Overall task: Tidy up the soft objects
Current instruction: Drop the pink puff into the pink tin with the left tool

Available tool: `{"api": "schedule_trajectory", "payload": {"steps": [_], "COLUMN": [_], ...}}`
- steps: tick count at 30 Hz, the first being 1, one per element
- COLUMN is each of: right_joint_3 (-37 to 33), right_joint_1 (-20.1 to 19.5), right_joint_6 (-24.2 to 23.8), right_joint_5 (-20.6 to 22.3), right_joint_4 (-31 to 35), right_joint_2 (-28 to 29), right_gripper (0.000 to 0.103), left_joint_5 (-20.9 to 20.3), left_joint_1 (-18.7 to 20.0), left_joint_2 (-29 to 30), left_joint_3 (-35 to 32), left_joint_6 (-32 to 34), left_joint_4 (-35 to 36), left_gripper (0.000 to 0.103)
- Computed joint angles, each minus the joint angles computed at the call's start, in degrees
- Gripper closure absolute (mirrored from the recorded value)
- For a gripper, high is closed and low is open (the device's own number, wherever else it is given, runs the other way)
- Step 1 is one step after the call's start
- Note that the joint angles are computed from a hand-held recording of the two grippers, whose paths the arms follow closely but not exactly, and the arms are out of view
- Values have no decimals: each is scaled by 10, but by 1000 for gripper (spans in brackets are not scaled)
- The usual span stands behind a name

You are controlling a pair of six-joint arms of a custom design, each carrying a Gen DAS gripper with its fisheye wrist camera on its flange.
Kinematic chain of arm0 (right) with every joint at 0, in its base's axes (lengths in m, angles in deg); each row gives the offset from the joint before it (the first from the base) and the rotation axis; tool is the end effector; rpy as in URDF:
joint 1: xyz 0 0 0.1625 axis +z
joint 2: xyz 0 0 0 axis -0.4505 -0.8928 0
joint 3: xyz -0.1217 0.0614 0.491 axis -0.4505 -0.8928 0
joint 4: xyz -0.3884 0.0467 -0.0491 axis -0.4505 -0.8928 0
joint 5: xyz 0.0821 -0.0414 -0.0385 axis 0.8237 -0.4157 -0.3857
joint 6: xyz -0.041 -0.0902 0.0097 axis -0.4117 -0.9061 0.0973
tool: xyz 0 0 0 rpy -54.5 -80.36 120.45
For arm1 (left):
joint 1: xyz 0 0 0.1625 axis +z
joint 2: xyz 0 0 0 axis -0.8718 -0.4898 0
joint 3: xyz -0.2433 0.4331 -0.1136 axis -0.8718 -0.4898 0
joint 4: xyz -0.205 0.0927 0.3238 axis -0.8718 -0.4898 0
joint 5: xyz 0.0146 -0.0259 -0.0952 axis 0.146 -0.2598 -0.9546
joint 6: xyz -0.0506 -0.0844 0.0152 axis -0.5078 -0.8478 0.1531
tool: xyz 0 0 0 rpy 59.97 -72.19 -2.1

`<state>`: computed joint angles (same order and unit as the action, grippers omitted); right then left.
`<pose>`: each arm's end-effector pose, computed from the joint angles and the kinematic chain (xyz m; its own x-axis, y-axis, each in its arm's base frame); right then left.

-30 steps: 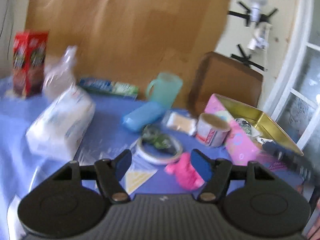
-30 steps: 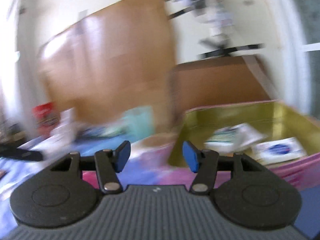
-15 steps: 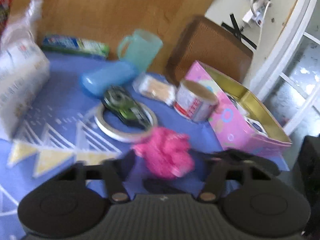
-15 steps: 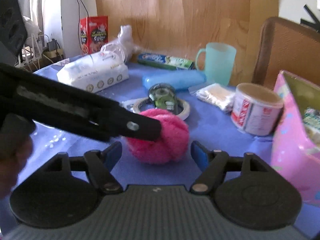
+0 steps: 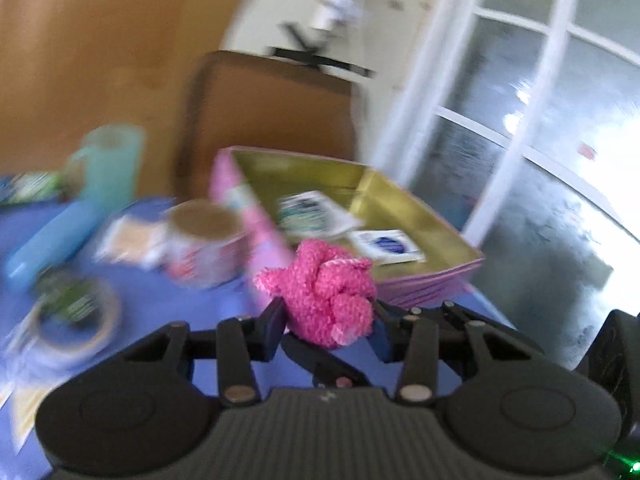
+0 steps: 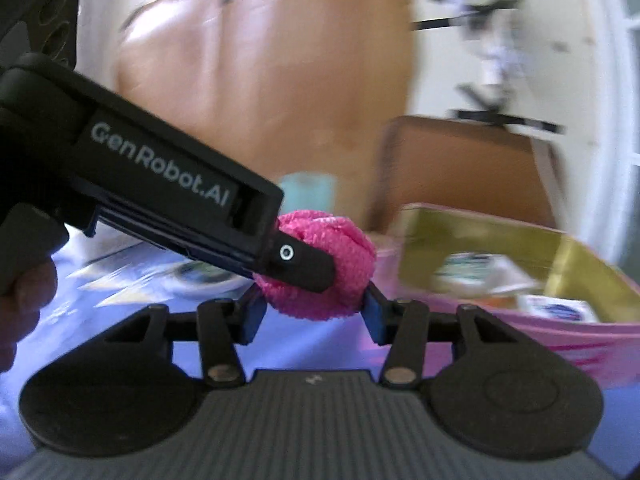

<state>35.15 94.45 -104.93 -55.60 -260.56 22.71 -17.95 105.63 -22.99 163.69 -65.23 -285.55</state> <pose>-0.0616 -0.6252 0.2347 -0.5125 -0.6195 0.5947 -0.8348 0.1971 -0.5141 -0.3487 -0.6291 -0.1121 -0.8679 0.1922 -0.4580 0.4765 0.5828 -0.6582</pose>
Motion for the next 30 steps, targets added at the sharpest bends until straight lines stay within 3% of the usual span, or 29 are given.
{"api": "schedule_trajectory", "payload": {"steps": [5, 7, 8, 9, 11, 13, 17, 22, 24, 25, 27, 30], "right_joint_3": [-75, -112, -132, -151, -185, -204, -195, -164, -141, -131, -113, -97], "right_joint_1": [-9, -7, -7, -4, 2, 0, -16, -26, -26, -23, -15, 10], "right_joint_6": [90, 119, 127, 131, 144, 164, 210, 233, 226, 213, 183, 128], "right_joint_5": [-22, -41, -50, -65, -111, -125, -85, -26, 8, 25, 44, 45], "right_joint_4": [-15, -12, -17, -30, -55, -60, -69, -89, -86, -67, -21, 88], "right_joint_2": [-3, 5, 13, 25, 46, 52, 43, 32, 22, 15, 4, -10], "right_gripper": [49, 46, 43, 33, 25, 25, 25, 26, 44, 49, 67, 71], "left_joint_5": [-62, -58, -44, -32, -18, -18, 6, 89, 154, 188, 247, 319], "left_joint_1": [15, 17, 17, 19, 22, 25, 21, 11, 5, 2, 0, 6], "left_joint_2": [60, 88, 105, 116, 124, 109, 69, 16, 2, -4, -17, -40], "left_joint_3": [-174, -244, -283, -308, -331, -299, -197, -28, 36, 65, 123, 202], "left_joint_6": [42, 54, 58, 58, 41, 21, 20, 5, 3, -4, -36, -146], "left_joint_4": [113, 162, 193, 211, 235, 212, 115, -21, -72, -90, -108, -76], "left_gripper": [59, 46, 44, 44, 44, 44, 43, 43, 43, 43, 43, 43]}}
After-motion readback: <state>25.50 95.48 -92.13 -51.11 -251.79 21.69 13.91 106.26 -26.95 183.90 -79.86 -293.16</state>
